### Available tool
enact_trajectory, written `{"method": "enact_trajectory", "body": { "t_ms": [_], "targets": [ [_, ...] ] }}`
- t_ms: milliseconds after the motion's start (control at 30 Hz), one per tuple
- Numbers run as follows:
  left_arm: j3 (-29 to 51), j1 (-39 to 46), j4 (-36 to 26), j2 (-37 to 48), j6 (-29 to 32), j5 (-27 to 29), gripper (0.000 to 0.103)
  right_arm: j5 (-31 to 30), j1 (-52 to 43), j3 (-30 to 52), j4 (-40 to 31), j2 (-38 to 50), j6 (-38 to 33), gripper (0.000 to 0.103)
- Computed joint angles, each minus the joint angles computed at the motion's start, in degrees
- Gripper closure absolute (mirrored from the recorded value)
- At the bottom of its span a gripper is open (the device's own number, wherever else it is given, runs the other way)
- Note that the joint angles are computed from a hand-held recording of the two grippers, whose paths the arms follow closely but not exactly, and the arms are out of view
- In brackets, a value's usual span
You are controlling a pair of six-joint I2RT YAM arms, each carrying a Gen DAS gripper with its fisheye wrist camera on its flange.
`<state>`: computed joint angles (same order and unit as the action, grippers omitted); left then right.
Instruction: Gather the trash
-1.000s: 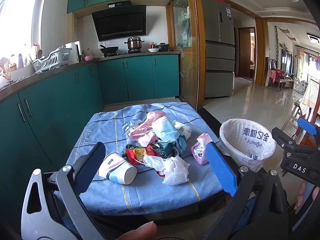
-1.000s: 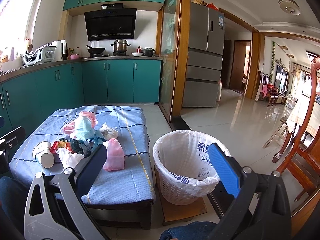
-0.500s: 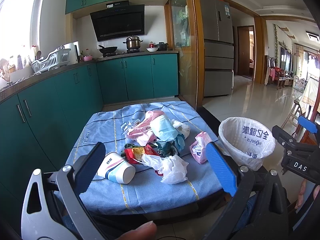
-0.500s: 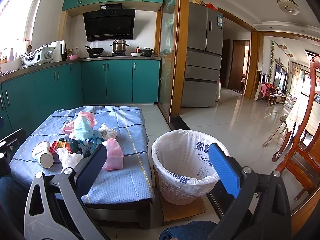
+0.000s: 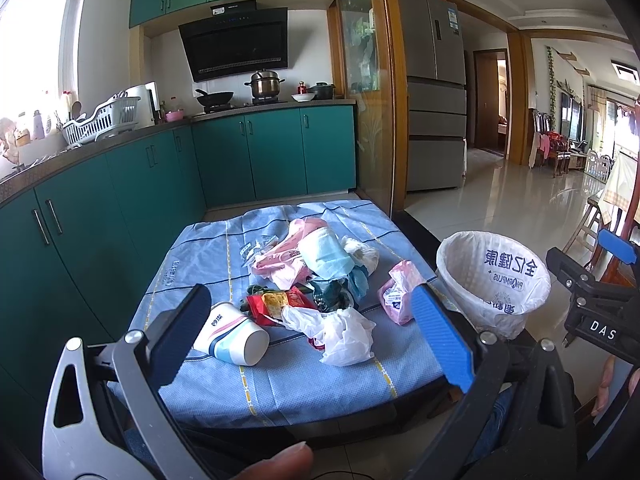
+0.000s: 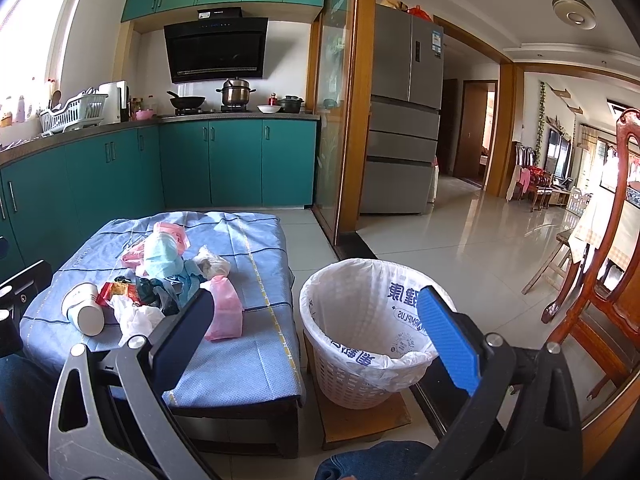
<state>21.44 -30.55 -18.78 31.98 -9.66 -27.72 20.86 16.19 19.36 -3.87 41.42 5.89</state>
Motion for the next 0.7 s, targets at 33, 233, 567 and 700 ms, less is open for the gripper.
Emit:
{"method": "enact_trajectory", "body": {
  "t_ms": [33, 233, 567, 700],
  "targets": [
    [0.1, 0.0, 0.0, 0.1, 0.0, 0.0, 0.003, 0.0, 0.0, 0.0, 0.0, 0.0, 0.0, 0.003],
    [-0.1, -0.2, 0.1, 0.2, 0.0, -0.1, 0.003, -0.1, -0.2, -0.1, -0.1, -0.2, -0.2, 0.003],
    [-1.1, -0.5, 1.1, 0.8, -0.3, -0.3, 0.003, -0.1, -0.4, -0.5, -0.6, -1.1, 0.0, 0.003],
    [-1.2, -0.6, 1.0, 0.7, -0.3, -0.3, 0.003, 0.0, -0.3, -0.6, -0.6, -1.1, 0.1, 0.003]
  ]
}}
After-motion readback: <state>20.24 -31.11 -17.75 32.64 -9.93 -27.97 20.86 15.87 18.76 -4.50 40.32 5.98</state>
